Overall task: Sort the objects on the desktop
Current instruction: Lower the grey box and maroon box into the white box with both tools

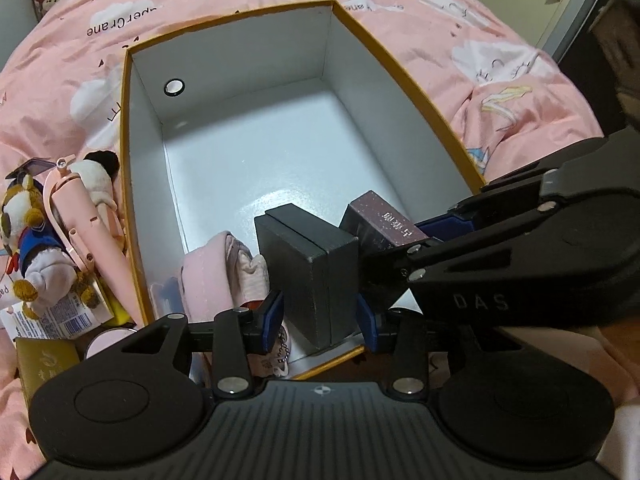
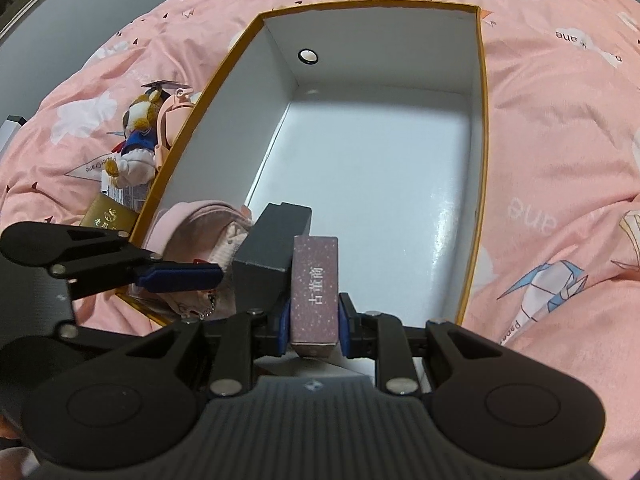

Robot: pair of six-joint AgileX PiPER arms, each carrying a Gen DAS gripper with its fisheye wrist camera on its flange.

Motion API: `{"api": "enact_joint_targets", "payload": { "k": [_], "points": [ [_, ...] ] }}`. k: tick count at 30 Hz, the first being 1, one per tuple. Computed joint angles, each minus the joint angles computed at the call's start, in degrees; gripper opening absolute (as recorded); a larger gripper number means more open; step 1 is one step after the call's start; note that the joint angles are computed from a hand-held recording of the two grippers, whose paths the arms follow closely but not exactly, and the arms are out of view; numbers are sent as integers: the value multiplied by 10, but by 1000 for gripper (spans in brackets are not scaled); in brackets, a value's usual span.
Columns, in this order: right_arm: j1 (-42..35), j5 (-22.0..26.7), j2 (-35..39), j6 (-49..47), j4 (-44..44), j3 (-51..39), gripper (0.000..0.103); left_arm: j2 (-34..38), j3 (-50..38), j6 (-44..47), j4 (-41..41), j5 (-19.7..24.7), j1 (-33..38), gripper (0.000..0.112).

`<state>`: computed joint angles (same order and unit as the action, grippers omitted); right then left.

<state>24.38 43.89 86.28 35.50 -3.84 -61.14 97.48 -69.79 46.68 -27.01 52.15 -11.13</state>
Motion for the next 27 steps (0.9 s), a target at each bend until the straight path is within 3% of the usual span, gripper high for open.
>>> {"api": "enact_joint_targets", "payload": {
  "k": [3, 10, 17, 21, 27],
  "points": [
    [3, 11, 5, 1, -8, -8, 25, -14, 4, 37, -39, 19, 29, 56],
    [1, 31, 13, -6, -10, -21, 25, -19, -16, 107, -127, 104, 120, 57],
    [-3, 32, 23, 19, -4, -31, 25, -22, -35, 126, -173, 124, 195, 57],
    [21, 83, 30, 28, -68, -59, 25, 0, -54, 88, -165, 118, 205, 57],
    [-16, 93, 21, -7, -43, -72, 24, 18, -63, 89, -171, 124, 202, 57]
  ]
}}
